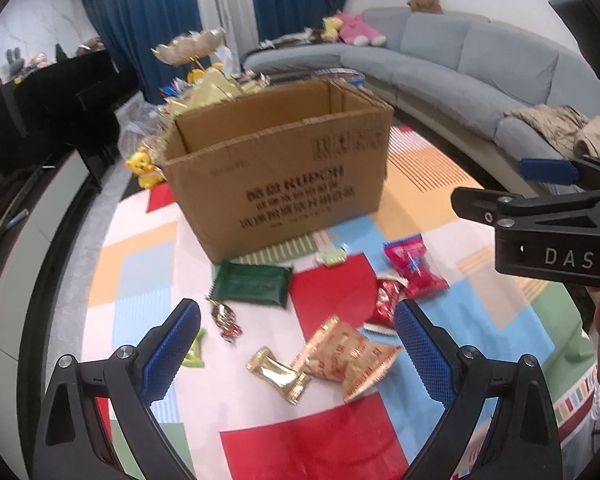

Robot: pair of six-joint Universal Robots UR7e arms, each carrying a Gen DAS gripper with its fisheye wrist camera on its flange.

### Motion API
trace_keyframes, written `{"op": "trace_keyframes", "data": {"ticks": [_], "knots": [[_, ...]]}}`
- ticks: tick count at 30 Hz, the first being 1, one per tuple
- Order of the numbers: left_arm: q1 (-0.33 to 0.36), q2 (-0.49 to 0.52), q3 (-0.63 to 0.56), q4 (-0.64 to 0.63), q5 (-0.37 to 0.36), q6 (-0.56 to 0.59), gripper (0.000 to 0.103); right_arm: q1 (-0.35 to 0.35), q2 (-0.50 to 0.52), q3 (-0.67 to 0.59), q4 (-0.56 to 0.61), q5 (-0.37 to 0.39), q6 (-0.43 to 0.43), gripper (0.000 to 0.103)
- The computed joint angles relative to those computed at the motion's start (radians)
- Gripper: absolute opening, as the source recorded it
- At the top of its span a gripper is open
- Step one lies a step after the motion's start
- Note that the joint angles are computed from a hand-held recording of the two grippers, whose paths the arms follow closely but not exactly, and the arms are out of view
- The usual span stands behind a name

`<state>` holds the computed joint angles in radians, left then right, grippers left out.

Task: Organize snacks
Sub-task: 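Grasp the gold biscuit pack with the left tool while the right tool grasps the pink hawthorn bag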

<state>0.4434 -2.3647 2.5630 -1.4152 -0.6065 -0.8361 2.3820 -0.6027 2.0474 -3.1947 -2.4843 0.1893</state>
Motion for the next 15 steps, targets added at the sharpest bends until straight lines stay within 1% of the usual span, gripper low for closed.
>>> {"op": "trace_keyframes", "data": {"ticks": [4,6,12,15], "knots": [[0.041,0.051,0.006,-0.07,-0.044,0.069,0.099,-0.011,-0.008,0.004,0.049,0.001,0.021,0.089],[0.066,0.079,0.008,-0.114,-0.08,0.113,0.099,-0.016,-0.012,0.005,0.067,0.0,0.025,0.089],[0.096,0.141,0.009,-0.168,-0.142,0.168,0.099,-0.042,-0.023,0.003,0.123,0.022,0.046,0.089],[0.113,0.172,0.013,-0.198,-0.157,0.196,0.099,-0.056,-0.02,-0.003,0.152,0.032,0.049,0.089]]}}
